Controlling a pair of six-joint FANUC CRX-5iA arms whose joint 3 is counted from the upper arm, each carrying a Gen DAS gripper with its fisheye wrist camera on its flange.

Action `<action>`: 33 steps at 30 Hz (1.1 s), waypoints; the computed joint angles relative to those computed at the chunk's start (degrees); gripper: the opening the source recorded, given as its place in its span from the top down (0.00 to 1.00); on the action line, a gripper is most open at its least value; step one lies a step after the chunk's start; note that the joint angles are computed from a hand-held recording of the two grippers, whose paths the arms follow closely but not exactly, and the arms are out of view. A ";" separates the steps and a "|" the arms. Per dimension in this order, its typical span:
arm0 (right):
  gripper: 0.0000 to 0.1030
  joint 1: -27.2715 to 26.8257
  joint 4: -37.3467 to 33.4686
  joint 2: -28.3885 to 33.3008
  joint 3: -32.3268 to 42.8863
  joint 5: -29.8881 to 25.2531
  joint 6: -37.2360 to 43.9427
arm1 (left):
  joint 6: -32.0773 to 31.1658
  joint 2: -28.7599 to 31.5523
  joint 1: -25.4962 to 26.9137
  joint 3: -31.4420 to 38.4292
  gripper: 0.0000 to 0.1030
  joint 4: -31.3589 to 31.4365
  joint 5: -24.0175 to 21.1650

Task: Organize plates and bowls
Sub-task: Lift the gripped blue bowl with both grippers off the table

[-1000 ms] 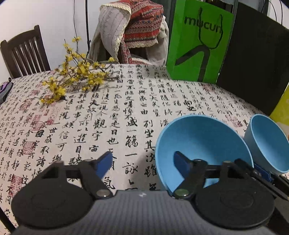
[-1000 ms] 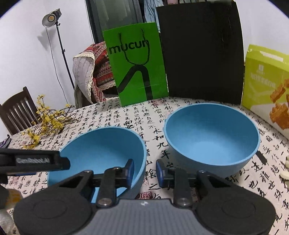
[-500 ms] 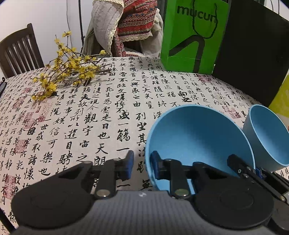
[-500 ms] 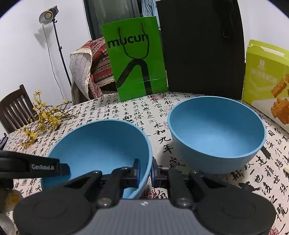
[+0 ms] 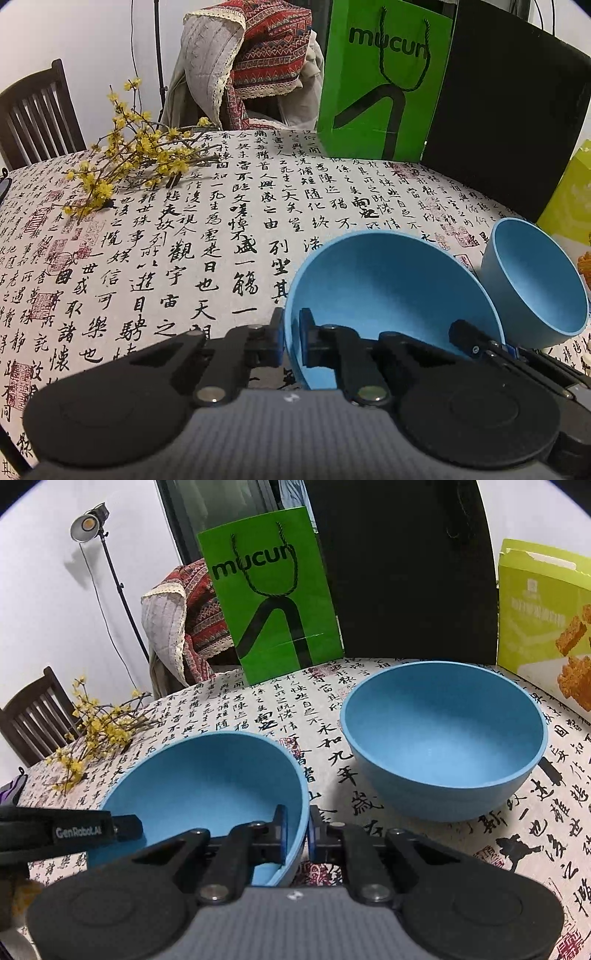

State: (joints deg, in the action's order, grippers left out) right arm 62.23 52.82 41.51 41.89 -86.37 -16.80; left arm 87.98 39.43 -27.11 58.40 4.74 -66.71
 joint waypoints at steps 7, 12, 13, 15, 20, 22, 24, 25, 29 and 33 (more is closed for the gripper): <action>0.91 0.25 0.85 -1.22 -2.25 0.83 -1.77 | -0.30 -0.88 0.03 -1.21 0.91 0.26 1.20; 0.91 0.27 0.62 -2.68 -4.59 2.16 -3.96 | -0.52 -1.67 0.04 -2.58 0.91 0.66 2.21; 0.91 0.27 0.63 -2.76 -4.73 2.17 -4.15 | -0.59 -1.87 -0.04 -2.94 0.91 0.60 2.49; 0.91 0.28 0.67 -3.04 -5.22 2.39 -4.59 | -0.72 -2.22 -0.16 -3.55 0.91 0.42 2.95; 0.91 0.28 0.64 -3.51 -5.97 2.83 -5.35 | -0.58 -2.06 -0.18 -3.30 0.91 0.51 2.69; 0.91 0.28 0.56 -3.41 -5.75 2.79 -5.18 | -0.45 -1.79 -0.14 -2.79 0.91 0.51 2.11; 0.91 0.26 0.45 -3.39 -5.67 2.88 -5.31 | -0.36 -1.32 -0.04 -2.05 0.91 0.63 1.19; 0.91 0.29 0.42 -3.63 -6.04 3.06 -5.63 | -0.28 -1.04 -0.05 -1.61 0.91 0.56 0.73; 0.91 0.14 0.22 -4.33 -7.13 3.96 -6.60 | 0.14 -0.09 -0.17 -0.19 0.91 0.17 -0.63; 0.90 0.18 -0.34 -3.41 -5.38 3.01 -4.81 | 0.10 0.08 0.10 0.08 0.91 0.91 -1.14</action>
